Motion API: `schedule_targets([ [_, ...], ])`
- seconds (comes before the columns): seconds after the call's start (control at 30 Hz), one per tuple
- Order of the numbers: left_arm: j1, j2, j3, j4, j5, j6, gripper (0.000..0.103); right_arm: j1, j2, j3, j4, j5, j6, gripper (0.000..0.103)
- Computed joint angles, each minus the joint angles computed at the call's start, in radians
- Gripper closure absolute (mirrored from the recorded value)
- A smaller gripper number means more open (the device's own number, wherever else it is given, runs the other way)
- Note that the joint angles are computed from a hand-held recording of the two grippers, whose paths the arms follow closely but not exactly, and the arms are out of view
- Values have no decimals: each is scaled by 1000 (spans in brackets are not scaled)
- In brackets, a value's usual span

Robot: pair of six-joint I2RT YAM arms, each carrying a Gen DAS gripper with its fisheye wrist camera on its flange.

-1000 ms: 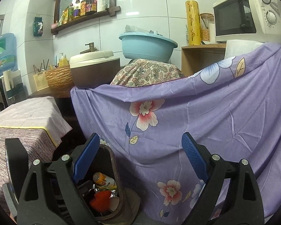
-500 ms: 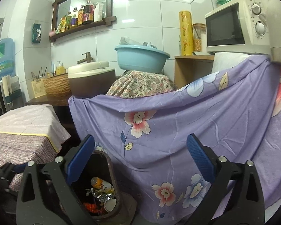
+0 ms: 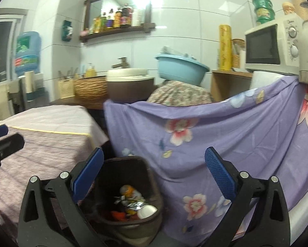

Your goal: Collect trash

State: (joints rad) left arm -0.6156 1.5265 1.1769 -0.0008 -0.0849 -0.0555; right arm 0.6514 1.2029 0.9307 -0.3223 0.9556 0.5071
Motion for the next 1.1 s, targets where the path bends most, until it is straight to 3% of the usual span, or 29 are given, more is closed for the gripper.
schedule_targets([
  [0.2, 8, -118, -115, 42, -48, 19, 5, 147, 54, 52, 0, 93, 38, 6],
  [0.5, -14, -269, -269, 115, -160, 54, 5, 316, 82, 99, -148, 241, 168, 6],
  [0.6, -7, -302, -285, 114, -146, 48, 5, 366, 84, 109, -175, 280, 190, 6],
  [1.1, -14, -355, -326, 144, -164, 36, 5, 413, 61, 98, -100, 336, 95, 6],
])
